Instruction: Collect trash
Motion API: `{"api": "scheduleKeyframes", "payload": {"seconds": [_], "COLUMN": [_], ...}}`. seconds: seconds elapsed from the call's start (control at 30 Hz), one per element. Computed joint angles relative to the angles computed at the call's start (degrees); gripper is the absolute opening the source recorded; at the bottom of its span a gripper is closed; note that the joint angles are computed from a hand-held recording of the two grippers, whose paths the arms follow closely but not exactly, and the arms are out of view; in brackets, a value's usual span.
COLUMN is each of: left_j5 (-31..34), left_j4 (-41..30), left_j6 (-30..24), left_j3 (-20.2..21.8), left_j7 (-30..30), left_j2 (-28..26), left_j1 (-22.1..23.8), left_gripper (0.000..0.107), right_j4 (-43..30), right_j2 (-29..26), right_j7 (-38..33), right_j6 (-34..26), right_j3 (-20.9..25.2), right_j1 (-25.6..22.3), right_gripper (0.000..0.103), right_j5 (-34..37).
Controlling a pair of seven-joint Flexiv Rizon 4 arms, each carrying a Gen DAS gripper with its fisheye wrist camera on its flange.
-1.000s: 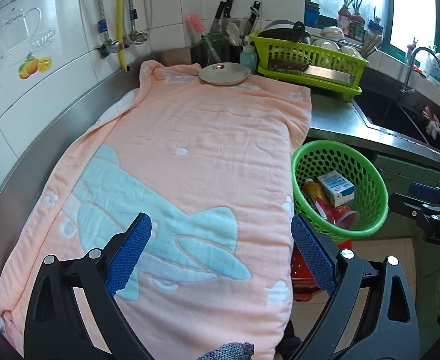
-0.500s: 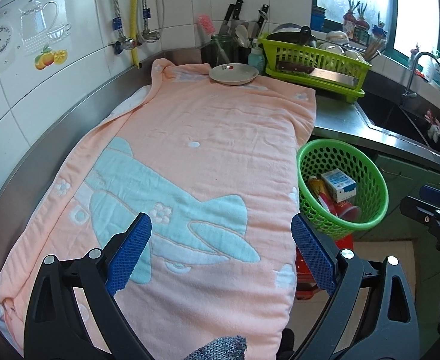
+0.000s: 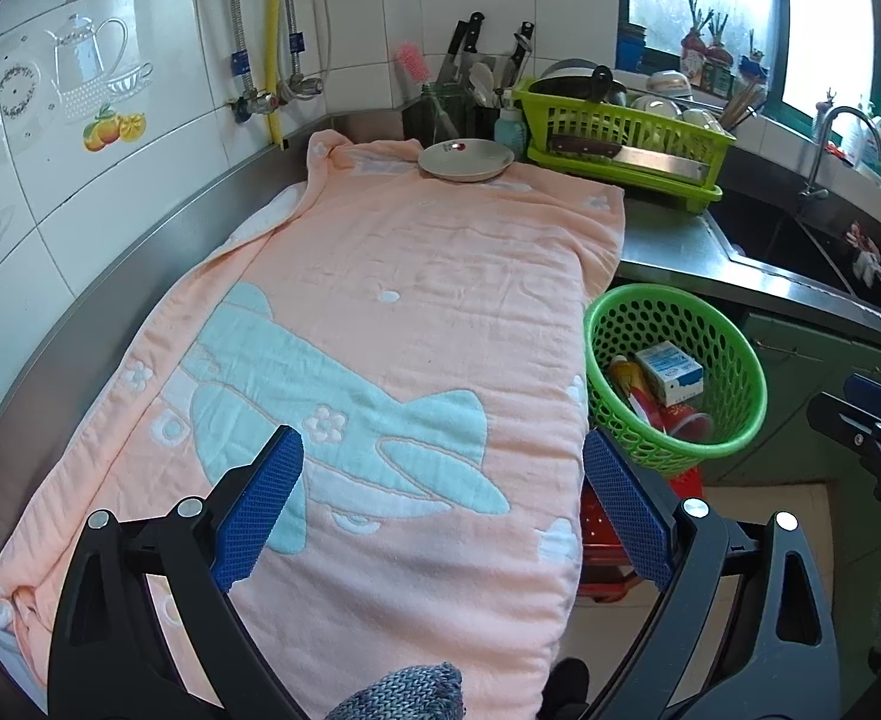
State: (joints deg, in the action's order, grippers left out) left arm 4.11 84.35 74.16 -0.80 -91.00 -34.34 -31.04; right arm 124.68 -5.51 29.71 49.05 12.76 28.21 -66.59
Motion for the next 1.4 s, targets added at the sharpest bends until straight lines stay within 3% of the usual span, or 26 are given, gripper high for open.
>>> {"api": "scheduleKeyframes", "payload": {"seconds": [0.63, 1.4], "left_j5": [-2.87, -5.29], "left_j4": [2.98, 4.8], "left_j6": [3.45, 6.25], "left_j3": [-1.6, -3.88], "left_j7": [1.87, 7.11], "left_j2": [1.09, 1.18], "left_j1": [1.94, 2.4], "left_gripper": [0.093, 0.093], "right_j4": [-1.65, -1.26], "right_j2": [-0.82, -0.58], "right_j7": [-1.0, 0.01], "right_j6": [-4.32, -5.38], "right_j3": [0.38, 0.68], "right_j1": [1.95, 2.29], "right_gripper": [0.085, 0.085], "right_j5": [-0.02, 0.38]}}
